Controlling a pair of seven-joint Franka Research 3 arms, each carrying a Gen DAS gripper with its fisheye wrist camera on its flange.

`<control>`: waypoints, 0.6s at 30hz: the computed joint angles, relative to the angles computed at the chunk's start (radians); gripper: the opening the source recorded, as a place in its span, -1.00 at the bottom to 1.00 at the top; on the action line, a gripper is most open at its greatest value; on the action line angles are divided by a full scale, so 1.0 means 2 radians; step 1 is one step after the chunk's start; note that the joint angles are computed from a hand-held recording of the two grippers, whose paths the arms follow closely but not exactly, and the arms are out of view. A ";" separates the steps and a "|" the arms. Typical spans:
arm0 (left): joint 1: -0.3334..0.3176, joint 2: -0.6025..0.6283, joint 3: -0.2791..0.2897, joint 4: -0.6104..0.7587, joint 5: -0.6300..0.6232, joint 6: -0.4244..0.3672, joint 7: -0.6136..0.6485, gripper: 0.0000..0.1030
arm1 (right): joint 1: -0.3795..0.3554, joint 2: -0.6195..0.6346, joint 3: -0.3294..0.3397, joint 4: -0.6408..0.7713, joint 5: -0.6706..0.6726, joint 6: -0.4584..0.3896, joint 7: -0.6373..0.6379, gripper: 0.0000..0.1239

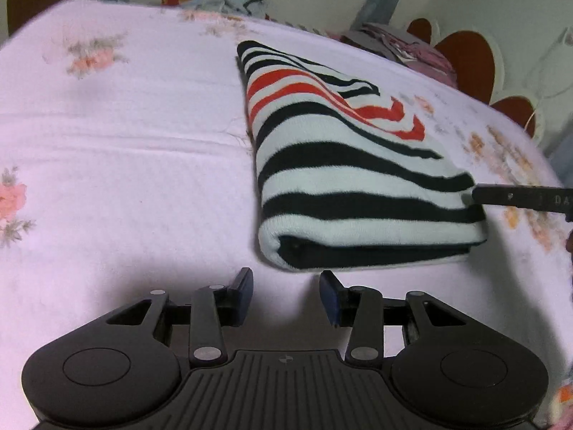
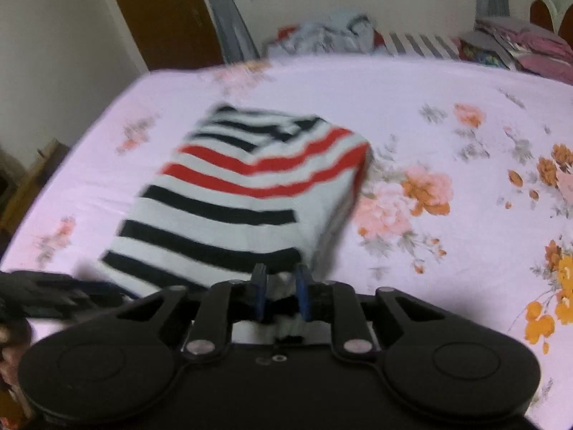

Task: Fold small clothes

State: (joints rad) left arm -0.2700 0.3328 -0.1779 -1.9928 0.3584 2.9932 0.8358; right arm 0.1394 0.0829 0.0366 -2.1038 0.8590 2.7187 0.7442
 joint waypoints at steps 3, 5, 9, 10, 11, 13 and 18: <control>-0.048 -0.005 0.048 0.004 0.048 -0.009 -0.067 -0.18 | 0.008 0.020 -0.007 -0.006 -0.106 0.003 0.072 -0.64; -0.075 -0.009 0.071 0.009 0.100 -0.029 -0.110 -0.18 | 0.000 0.007 0.001 -0.017 -0.065 0.010 0.056 -0.67; -0.085 -0.034 0.069 -0.003 0.162 -0.048 -0.168 -0.17 | 0.007 -0.055 0.005 -0.070 0.026 0.049 -0.030 -0.69; -0.089 -0.043 0.069 -0.007 0.181 -0.056 -0.187 -0.17 | 0.013 -0.075 0.001 -0.087 0.054 0.059 -0.051 -0.60; -0.094 -0.053 0.069 -0.012 0.203 -0.063 -0.209 -0.16 | 0.019 -0.089 -0.005 -0.098 0.076 0.064 -0.068 -0.52; -0.103 -0.074 0.067 -0.023 0.251 -0.079 -0.255 0.59 | 0.030 -0.119 -0.014 -0.123 0.094 0.083 -0.078 0.08; -0.111 -0.129 0.049 -0.053 0.366 -0.119 -0.369 0.99 | 0.046 -0.193 -0.018 -0.196 0.060 0.144 -0.060 0.66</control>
